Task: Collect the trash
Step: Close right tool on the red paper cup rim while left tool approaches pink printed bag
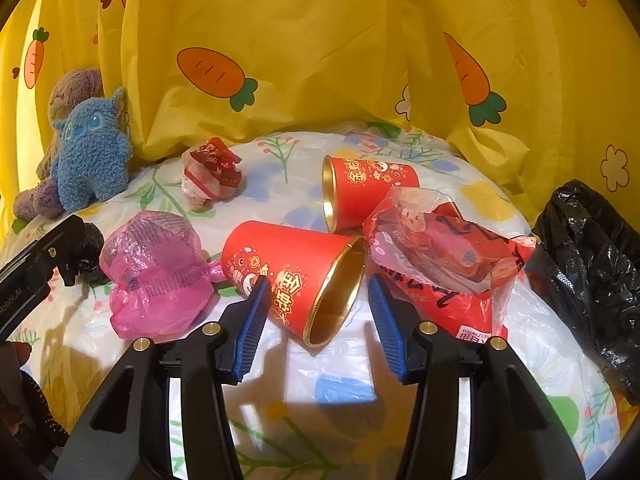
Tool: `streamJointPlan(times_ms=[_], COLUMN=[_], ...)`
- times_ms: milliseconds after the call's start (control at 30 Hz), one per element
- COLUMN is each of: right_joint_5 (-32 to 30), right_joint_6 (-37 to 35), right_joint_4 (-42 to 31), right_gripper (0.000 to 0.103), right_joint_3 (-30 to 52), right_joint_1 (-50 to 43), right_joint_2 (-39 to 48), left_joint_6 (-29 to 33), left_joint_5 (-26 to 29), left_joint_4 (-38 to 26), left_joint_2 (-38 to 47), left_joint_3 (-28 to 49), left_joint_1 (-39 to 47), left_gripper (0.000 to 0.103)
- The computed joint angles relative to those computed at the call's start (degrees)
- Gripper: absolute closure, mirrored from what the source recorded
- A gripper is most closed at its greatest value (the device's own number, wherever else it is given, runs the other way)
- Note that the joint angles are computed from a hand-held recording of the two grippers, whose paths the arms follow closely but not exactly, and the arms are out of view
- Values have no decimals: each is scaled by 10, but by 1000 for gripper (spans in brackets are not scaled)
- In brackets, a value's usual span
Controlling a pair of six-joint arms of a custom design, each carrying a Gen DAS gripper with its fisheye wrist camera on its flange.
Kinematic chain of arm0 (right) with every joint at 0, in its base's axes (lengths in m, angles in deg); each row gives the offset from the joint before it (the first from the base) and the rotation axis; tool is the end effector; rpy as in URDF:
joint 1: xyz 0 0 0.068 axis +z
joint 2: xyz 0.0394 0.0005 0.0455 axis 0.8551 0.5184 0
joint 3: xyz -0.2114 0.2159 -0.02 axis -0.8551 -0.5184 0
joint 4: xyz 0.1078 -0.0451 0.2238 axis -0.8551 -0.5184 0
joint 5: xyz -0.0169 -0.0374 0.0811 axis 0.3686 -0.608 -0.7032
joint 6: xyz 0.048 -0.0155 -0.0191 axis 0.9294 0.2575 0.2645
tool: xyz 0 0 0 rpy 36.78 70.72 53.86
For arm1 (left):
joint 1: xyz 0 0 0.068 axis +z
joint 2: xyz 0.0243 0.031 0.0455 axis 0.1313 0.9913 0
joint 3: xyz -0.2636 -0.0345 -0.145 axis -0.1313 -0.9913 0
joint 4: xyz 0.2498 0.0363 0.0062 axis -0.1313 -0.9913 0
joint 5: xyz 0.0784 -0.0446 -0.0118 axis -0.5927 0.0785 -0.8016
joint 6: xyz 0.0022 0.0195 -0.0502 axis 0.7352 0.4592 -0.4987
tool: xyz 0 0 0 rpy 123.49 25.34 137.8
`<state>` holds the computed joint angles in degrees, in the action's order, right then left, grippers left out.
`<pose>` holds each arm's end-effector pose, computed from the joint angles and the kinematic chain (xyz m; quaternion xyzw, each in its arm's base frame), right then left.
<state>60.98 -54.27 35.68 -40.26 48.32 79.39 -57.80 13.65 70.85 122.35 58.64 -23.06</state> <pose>0.1771 -0.0281 0.1379 0.0608 0.8979 0.0196 0.4356 0.2141 -0.1127 0.1400 -0.0058 0.8557 -0.0762 0.5119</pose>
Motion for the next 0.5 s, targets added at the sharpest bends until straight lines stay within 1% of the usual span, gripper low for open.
streamJointPlan(times_ms=[67, 200, 267, 367, 500], right_joint_5=[-3, -7, -5, -10, -20], right_joint_6=[0, -6, -7, -10, -14], right_joint_4=[-2, -3, -1, 4, 19], right_gripper=[63, 73, 81, 89, 95], right_joint_3=[6, 10, 9, 5, -7], right_joint_1=[5, 13, 19, 21, 16], right_joint_2=[9, 15, 15, 10, -3], left_joint_6=[6, 11, 12, 16, 22], left_joint_5=[-1, 1, 4, 7, 12], left_joint_4=[2, 2, 1, 0, 5], left_joint_2=[3, 5, 5, 5, 7], left_joint_3=[1, 3, 4, 5, 5], left_joint_1=[-3, -7, -6, -6, -8], left_gripper=[15, 15, 15, 15, 15])
